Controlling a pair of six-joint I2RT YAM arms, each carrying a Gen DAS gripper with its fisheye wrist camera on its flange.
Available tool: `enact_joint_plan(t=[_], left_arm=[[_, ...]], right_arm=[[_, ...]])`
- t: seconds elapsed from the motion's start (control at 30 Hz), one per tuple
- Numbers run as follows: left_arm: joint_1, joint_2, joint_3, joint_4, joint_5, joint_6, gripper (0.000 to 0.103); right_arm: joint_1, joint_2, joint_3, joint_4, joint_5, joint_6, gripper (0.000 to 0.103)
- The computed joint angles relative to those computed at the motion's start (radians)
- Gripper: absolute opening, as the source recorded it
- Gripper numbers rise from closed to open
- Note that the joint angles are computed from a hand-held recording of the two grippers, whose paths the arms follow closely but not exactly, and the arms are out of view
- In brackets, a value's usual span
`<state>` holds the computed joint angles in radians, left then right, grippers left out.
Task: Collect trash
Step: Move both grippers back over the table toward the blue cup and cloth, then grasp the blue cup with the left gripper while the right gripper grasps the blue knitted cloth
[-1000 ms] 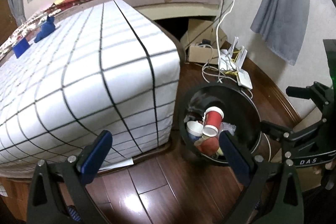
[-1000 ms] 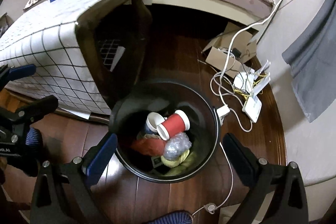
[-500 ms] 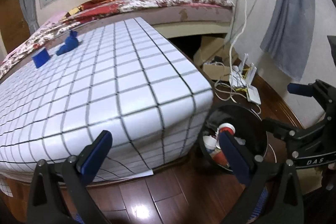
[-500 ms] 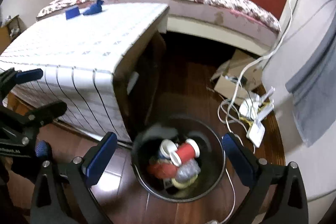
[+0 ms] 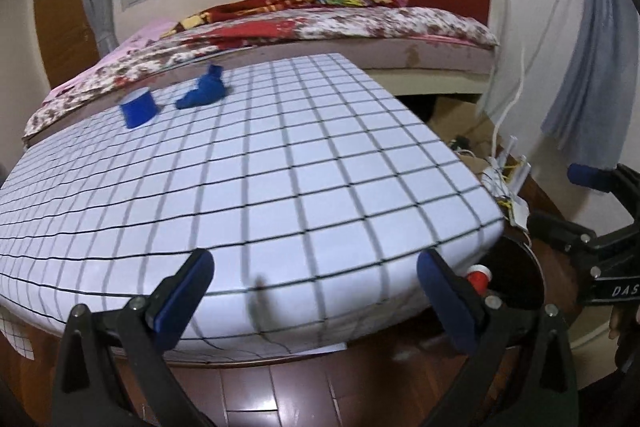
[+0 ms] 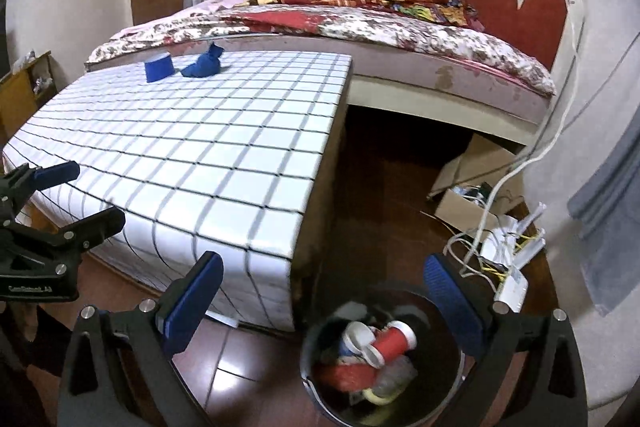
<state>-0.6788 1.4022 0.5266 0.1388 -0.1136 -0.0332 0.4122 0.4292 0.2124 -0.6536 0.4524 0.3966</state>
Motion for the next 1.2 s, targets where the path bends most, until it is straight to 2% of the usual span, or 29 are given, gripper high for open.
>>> enact_joint_plan(t=[0.2, 0.43, 0.57, 0.7, 0.83, 0.9, 1.0, 1.2], left_arm=[[0.149, 0.018, 0.037, -0.007, 0.059, 0.062, 0.102], [0.37, 0.097, 0.181, -0.015, 0.122, 0.165, 0.102], [0.466, 0.208, 0.317, -0.023, 0.14, 0.21, 0.102], [0.523, 0.321, 0.44, -0.033, 0.163, 0.22, 0.102], [0.557, 0.475, 0.615, -0.066, 0.186, 0.219, 0.102], [0.566, 0.546, 0.697, -0.072, 0.2, 0.223, 0.102], [0.576, 0.65, 0.835, -0.106, 0.206, 0.217, 0.102], [0.577, 0.883, 1.163, -0.243, 0.203, 0.216, 0.1]], right_arm=[[0.019, 0.243, 0.028, 0.25, -0.05, -0.009, 0.102], [0.064, 0.503, 0.096, 0.511, -0.053, -0.036, 0.102], [0.025, 0.693, 0.178, 0.646, -0.132, -0.073, 0.102], [-0.01, 0.938, 0.345, 0.744, -0.201, -0.14, 0.102], [-0.048, 1.186, 0.582, 0.753, -0.245, -0.209, 0.102], [-0.068, 1.348, 0.771, 0.661, -0.237, -0.235, 0.102], [-0.1, 1.542, 1.017, 0.562, -0.29, -0.267, 0.102], [-0.165, 1.826, 1.411, 0.435, -0.38, -0.245, 0.102]])
